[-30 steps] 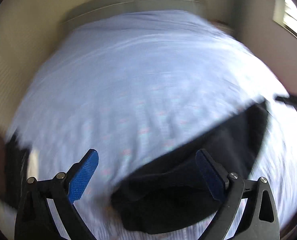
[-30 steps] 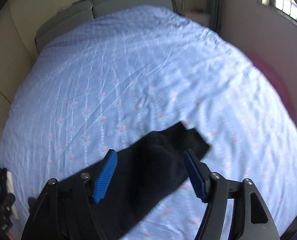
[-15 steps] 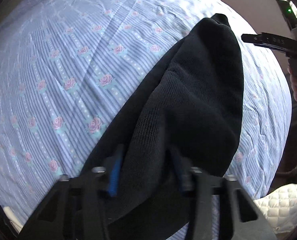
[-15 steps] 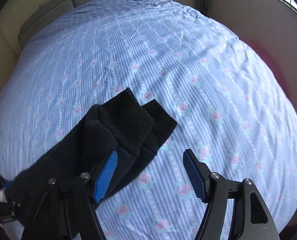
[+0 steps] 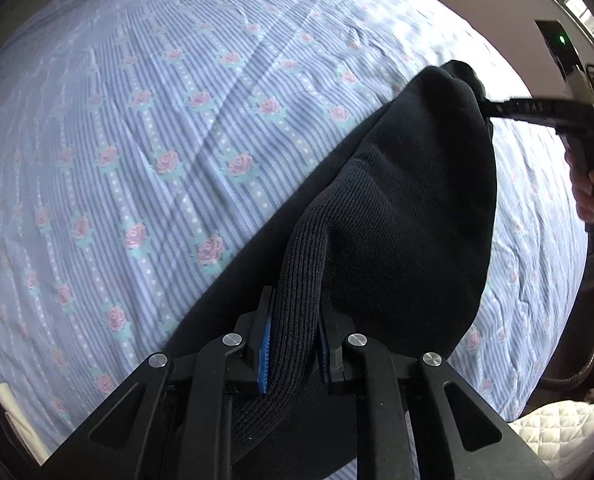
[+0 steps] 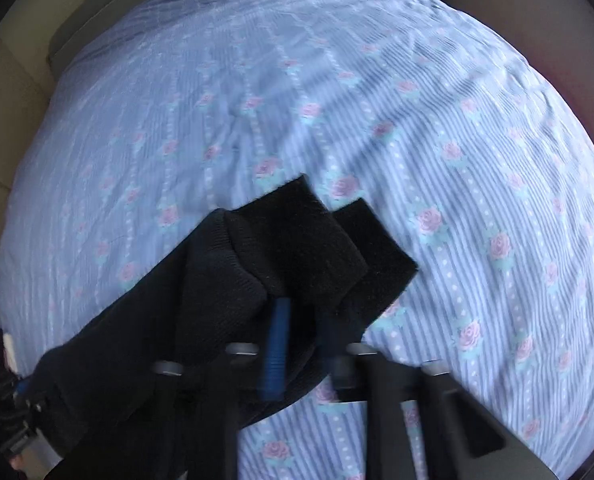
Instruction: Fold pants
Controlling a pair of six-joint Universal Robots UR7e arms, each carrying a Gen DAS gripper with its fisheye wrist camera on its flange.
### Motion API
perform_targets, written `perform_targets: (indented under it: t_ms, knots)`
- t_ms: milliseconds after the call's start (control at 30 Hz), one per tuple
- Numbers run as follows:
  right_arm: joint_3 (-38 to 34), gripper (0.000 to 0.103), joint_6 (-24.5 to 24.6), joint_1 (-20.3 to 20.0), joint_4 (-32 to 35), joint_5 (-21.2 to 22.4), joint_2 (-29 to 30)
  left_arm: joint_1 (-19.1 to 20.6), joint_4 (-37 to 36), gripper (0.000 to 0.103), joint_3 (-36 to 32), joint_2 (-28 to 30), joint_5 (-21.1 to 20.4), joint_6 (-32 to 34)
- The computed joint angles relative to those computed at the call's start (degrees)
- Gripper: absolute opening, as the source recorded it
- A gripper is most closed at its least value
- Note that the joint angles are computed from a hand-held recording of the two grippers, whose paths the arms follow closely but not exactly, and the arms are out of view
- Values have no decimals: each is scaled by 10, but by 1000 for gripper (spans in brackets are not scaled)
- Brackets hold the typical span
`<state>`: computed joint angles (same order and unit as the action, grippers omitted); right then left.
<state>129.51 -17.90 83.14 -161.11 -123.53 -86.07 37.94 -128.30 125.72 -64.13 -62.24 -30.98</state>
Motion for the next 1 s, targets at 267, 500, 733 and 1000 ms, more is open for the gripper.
perform_targets:
  t_ms: [267, 500, 733, 1000]
  knots:
    - [17, 1, -23, 19, -52, -27, -36, 3, 18, 18, -28, 4, 32, 6]
    - [-6, 2, -12, 11, -52, -53, -20, 24, 41, 18, -52, 57, 44, 6]
    - [42, 36, -8, 43, 16, -9, -75, 19, 38, 40, -36, 49, 74, -42]
    - [87, 44, 59, 108, 160, 29, -152, -102, 143, 69, 73, -169, 134, -277]
